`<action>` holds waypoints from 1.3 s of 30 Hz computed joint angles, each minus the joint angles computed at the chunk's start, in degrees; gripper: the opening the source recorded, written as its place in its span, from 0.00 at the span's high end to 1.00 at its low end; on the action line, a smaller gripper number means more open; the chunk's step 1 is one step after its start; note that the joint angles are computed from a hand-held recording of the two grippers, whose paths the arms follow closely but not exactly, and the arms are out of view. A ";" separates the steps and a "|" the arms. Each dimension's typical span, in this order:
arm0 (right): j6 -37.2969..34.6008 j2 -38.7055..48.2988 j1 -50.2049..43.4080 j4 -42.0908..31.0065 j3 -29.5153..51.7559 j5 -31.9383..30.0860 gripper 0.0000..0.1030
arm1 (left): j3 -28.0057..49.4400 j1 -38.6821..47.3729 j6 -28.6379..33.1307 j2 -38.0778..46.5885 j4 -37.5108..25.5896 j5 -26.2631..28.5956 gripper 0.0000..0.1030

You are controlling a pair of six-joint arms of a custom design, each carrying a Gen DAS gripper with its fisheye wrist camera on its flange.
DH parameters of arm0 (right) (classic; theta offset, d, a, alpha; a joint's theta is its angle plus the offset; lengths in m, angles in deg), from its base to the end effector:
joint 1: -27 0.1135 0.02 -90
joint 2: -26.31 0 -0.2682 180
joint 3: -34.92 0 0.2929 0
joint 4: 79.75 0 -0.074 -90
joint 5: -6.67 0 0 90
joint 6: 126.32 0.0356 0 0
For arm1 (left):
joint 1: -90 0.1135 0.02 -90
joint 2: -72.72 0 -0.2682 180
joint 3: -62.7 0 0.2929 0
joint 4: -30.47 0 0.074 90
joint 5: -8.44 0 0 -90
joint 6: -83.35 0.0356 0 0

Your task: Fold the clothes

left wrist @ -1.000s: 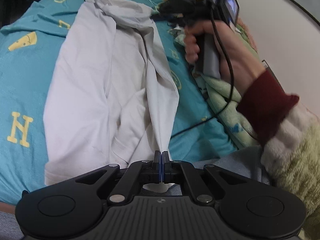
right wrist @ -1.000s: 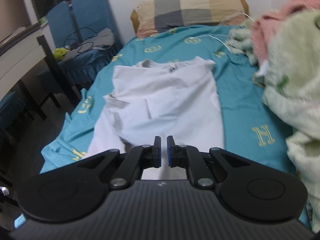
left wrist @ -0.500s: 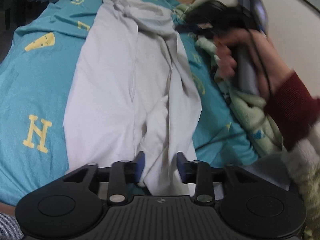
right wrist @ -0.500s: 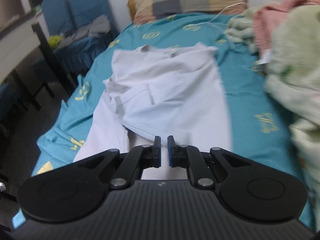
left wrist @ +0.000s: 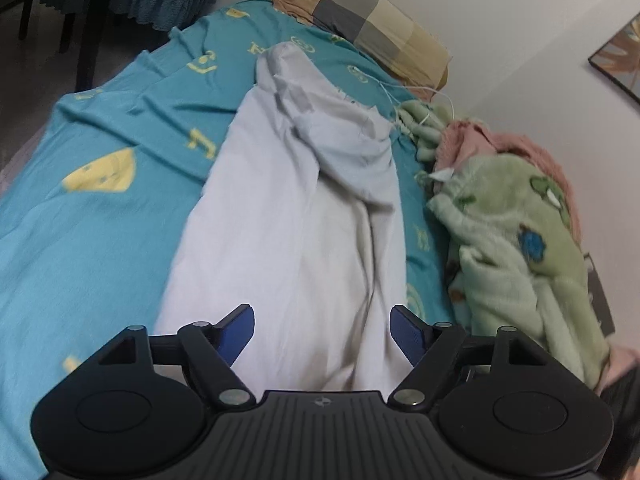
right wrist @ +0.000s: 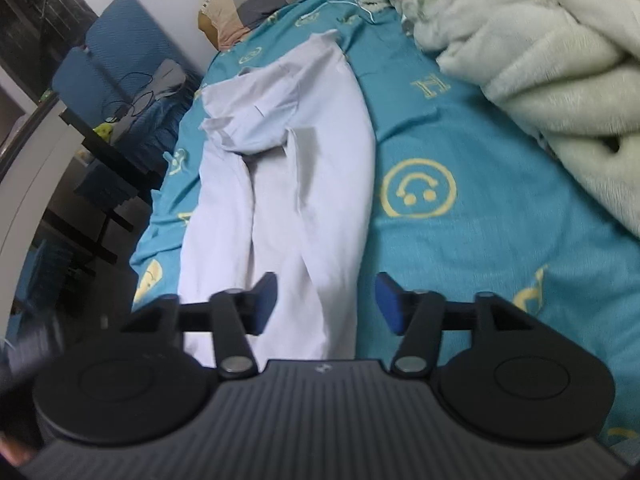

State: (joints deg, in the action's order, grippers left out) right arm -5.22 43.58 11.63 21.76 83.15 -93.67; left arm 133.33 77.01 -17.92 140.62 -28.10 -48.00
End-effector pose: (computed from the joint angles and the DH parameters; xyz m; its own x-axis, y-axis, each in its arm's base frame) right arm 0.0872 -0.0173 0.2634 -0.5347 0.6740 -0.5098 0.4906 0.7388 0.4621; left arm 0.2585 -0.0798 0.2902 -0.8865 0.0374 -0.4613 0.3228 0.7642 -0.5584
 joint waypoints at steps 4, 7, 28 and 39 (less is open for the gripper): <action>-4.60 1.85 -9.53 2.03 -1.26 -8.46 0.43 | 5.67 -6.81 -9.90 13.02 11.75 -4.11 0.23; -9.10 3.86 -17.86 2.68 -2.10 -14.75 0.42 | 10.26 -10.53 -15.58 22.21 18.90 -8.21 0.23; -9.61 15.04 -22.31 12.87 -4.84 -16.58 0.42 | 37.89 -18.72 -1.78 48.04 22.37 -29.13 0.94; -11.88 18.91 -15.97 14.07 -5.07 -17.39 0.42 | 23.02 -12.49 2.95 35.18 17.92 -21.20 0.49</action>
